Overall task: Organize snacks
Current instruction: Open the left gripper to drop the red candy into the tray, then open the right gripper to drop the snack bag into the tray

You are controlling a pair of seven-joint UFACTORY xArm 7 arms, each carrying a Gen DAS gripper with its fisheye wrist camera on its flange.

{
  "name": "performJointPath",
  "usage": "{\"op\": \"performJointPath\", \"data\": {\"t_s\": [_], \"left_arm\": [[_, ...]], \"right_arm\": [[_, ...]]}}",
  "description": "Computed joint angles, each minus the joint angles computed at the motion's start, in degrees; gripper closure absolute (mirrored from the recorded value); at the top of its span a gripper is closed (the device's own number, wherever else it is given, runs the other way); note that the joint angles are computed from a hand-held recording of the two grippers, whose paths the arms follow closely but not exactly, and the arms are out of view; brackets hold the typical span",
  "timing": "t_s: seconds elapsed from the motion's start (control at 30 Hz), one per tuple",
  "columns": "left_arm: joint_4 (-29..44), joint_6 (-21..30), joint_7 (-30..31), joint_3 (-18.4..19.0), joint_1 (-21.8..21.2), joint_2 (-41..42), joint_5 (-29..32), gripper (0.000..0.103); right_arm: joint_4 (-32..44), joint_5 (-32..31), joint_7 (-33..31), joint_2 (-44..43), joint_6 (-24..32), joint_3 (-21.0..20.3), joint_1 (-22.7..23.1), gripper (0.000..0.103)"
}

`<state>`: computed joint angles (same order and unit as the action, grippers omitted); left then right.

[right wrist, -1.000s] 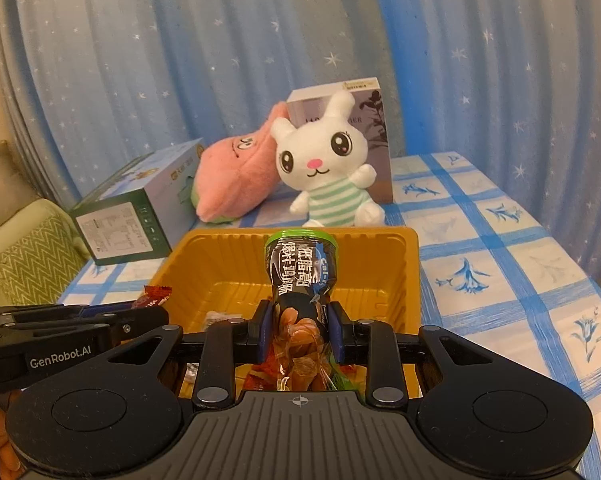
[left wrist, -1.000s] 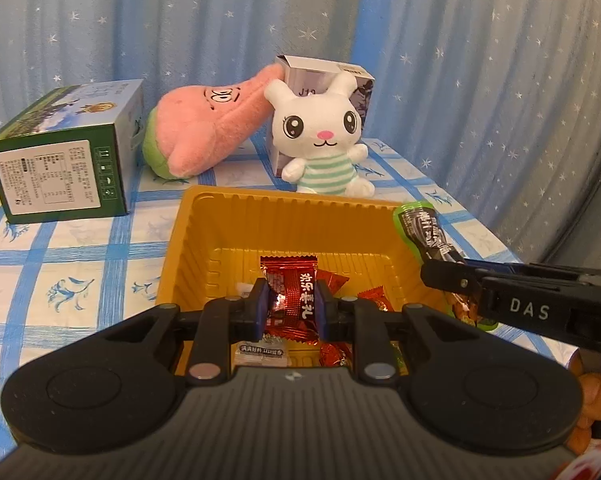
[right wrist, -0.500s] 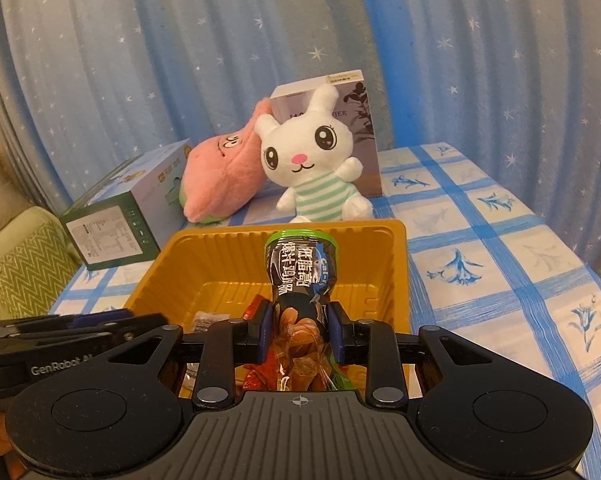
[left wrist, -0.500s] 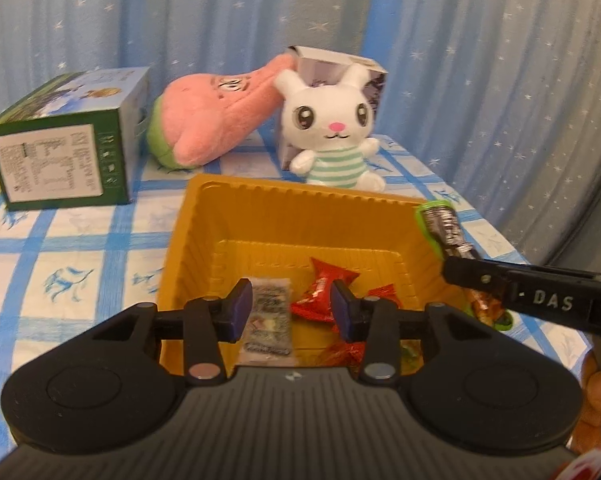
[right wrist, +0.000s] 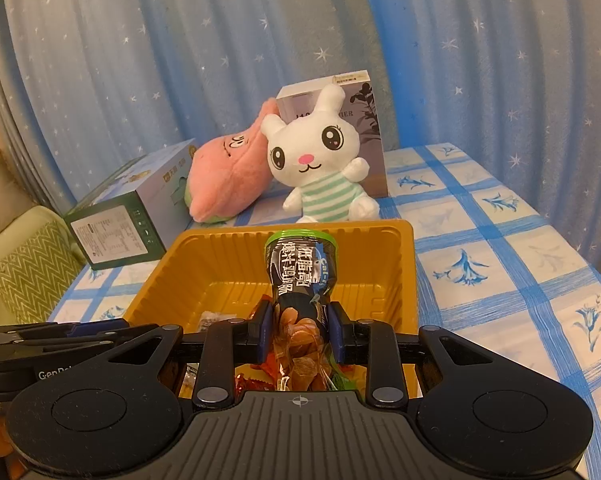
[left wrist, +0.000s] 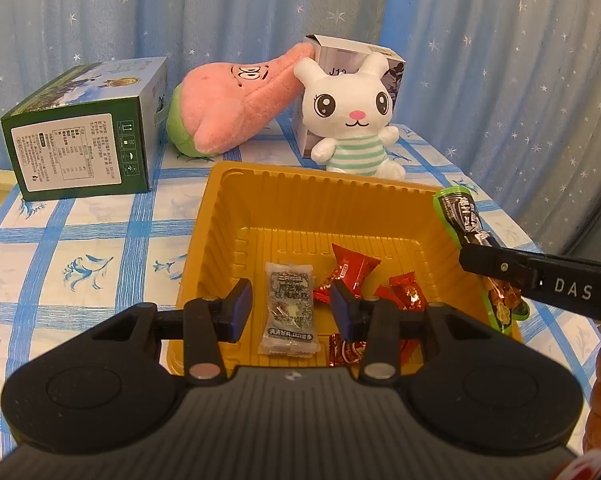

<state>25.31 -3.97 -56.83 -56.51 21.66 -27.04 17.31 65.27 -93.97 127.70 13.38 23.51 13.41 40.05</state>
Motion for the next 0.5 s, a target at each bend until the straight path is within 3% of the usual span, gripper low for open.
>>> {"op": "performJointPath", "data": {"t_s": [0.5], "left_arm": [[-0.86, 0.01, -0.07, 1.6, -1.37, -0.45, -0.07, 0.064]], "right_arm": [[0.79, 0.49, -0.52, 0.84, 0.43, -0.13, 0.48, 0.073]]}}
